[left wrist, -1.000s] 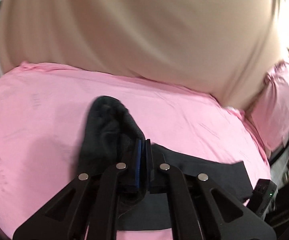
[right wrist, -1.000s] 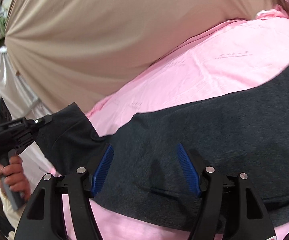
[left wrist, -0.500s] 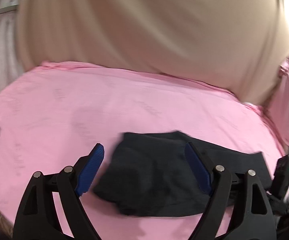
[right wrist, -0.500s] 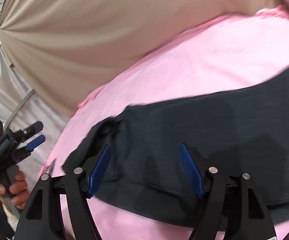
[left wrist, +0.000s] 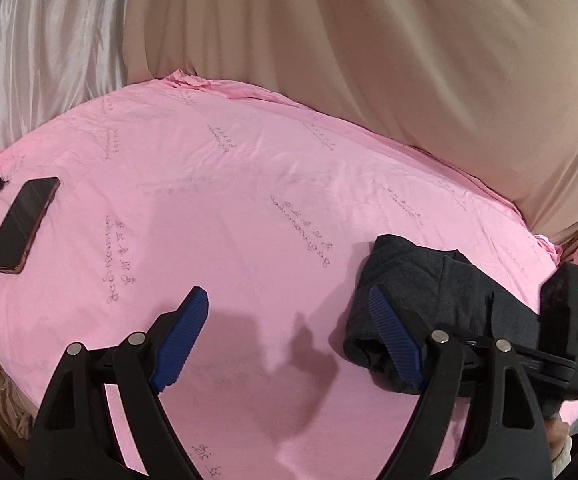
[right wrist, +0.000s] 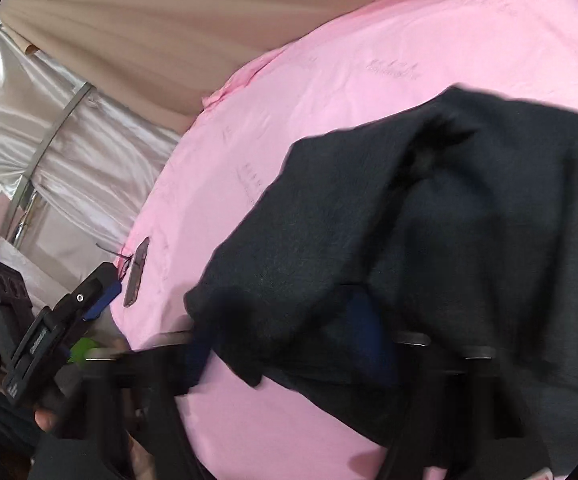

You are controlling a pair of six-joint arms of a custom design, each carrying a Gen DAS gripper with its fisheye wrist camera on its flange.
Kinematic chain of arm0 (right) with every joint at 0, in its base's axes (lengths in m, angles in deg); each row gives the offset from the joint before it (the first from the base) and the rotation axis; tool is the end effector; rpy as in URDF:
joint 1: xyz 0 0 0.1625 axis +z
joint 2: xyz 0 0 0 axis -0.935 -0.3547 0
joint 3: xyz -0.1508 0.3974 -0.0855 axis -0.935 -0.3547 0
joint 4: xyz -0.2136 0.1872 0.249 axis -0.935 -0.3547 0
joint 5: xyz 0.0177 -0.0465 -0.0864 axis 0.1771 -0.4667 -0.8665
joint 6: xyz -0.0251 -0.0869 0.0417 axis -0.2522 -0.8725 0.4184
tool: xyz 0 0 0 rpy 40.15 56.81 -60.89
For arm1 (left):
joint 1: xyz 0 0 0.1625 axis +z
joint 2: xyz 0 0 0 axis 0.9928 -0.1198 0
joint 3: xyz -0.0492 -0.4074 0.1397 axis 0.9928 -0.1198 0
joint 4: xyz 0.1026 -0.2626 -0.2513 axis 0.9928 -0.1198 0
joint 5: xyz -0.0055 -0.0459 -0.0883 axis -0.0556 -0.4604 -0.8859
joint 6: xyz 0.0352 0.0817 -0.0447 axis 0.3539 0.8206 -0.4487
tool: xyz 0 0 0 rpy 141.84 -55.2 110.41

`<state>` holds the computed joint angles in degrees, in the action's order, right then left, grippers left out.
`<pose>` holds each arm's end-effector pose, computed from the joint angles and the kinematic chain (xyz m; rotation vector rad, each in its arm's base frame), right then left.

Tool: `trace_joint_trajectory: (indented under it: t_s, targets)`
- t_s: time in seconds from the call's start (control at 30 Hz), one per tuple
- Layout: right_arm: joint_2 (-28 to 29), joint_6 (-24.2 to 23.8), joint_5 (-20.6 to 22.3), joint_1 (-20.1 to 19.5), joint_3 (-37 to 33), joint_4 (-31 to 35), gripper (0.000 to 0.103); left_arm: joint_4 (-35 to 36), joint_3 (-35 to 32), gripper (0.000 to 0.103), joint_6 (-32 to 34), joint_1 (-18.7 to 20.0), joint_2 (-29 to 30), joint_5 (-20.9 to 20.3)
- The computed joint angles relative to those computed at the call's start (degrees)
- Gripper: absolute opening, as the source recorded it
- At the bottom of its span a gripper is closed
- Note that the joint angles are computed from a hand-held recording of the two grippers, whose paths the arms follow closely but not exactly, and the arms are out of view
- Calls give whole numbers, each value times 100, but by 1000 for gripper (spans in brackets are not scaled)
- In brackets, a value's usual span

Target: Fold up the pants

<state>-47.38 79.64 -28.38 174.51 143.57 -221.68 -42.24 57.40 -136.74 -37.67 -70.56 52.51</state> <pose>0.3156 -0.6187 0.0520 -0.5409 3.0005 -0.1357 -0.1190 -0.4417 0.3573 -0.2465 2.1217 -1.0618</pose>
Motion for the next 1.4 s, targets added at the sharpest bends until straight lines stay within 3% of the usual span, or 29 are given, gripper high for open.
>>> trace_joint_trajectory:
  t_s: [0.17,0.23,0.3,0.37,0.47,0.5,0.53,0.57,0.67,0.77,0.9,1.0,1.03,1.07,1.23,1.4]
  targets:
    - [-401,-1088,-554,513,-270,-504,8,-457,110,81,335,-38,-11,-55]
    - [-436,-1362,-1204,542,-377,-486,8,-842,186,81,569,5,30,-157]
    - [-301,-1277,-2228,398,-428,-354,11,-1126,232,81,767,63,106,-296]
    - [-209,-800,-2568,147,-499,228,16,-1328,275,81,916,111,193,-386]
    - [-473,-313,-1909,-132,-94,215,29,-1610,252,81,1182,196,393,-570]
    - [-602,-241,-1546,-209,58,184,38,-1693,231,81,1257,213,458,-631]
    - [-695,-184,-1308,-253,178,147,58,-1788,223,81,1328,209,506,-666]
    - [-768,-165,-1124,-290,268,146,63,-1837,225,81,1366,192,528,-677]
    - [-956,81,-305,-554,516,437,63,-1877,198,82,1465,130,579,-667]
    - [-982,369,-50,-688,649,533,60,-1889,195,84,1468,108,583,-655]
    - [-846,737,534,-895,799,129,60,-2002,201,84,1520,150,646,-738]
    - [-566,778,525,-791,517,34,57,-2134,178,84,1591,175,720,-827]
    - [-457,744,468,-735,368,86,32,-2133,161,84,1573,172,739,-836]
    - [-315,765,505,-690,181,173,21,-2121,155,84,1552,164,742,-846]
    - [-640,33,447,-229,-168,61,18,-1667,82,84,1261,-1,620,-718]
    - [-1692,-811,-413,58,270,-615,18,-1721,32,85,1347,-93,678,-689]
